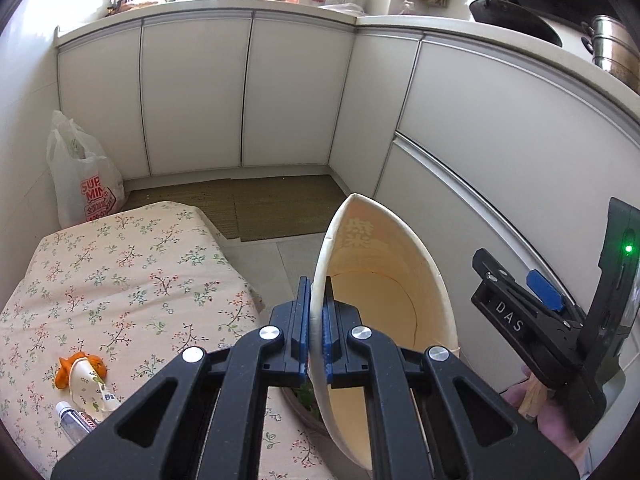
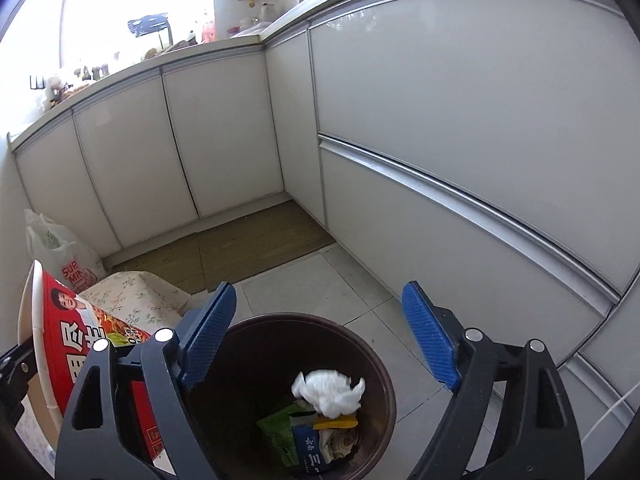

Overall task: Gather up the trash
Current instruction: 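Carry the noodle cup and tissue over the brown bin, then open the left tool to drop the noodle cup into the bin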

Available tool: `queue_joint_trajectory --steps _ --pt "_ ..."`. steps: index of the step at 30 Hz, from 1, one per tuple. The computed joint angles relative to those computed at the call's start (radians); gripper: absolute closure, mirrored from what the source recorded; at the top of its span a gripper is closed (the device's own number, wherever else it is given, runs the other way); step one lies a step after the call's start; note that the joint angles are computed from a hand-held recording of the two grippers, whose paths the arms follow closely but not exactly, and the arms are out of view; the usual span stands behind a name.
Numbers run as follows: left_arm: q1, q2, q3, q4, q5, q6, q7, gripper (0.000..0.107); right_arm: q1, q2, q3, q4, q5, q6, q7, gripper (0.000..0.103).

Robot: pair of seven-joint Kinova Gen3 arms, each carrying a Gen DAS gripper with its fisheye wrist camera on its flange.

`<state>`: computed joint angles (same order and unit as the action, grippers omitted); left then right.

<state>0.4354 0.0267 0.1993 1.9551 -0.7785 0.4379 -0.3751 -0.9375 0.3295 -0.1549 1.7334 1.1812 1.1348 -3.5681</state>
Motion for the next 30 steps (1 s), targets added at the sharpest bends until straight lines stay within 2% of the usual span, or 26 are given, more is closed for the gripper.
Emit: queue_joint_trajectory --steps 6,16,18,30 --pt "0.047 0.035 0.003 -0.029 -0.036 0.018 0.040 0.102 0.015 -0.031 -0.001 0.062 -0.007 0.036 -0.056 0.022" --pt "0.138 0.094 -0.026 -0.089 -0.052 0.038 0.053 0.102 0.028 -0.064 -0.034 0.124 -0.021 0.138 -0.142 0.007" --pt "0.159 0.113 -0.035 -0.108 -0.060 0.047 0.057 0.102 0.034 -0.064 -0.037 0.127 -0.034 0.164 -0.145 0.007" --pt "0.237 0.226 -0.107 -0.226 0.021 0.065 -0.024 0.099 0.104 -0.099 -0.046 0.168 -0.092 0.140 -0.170 0.007"
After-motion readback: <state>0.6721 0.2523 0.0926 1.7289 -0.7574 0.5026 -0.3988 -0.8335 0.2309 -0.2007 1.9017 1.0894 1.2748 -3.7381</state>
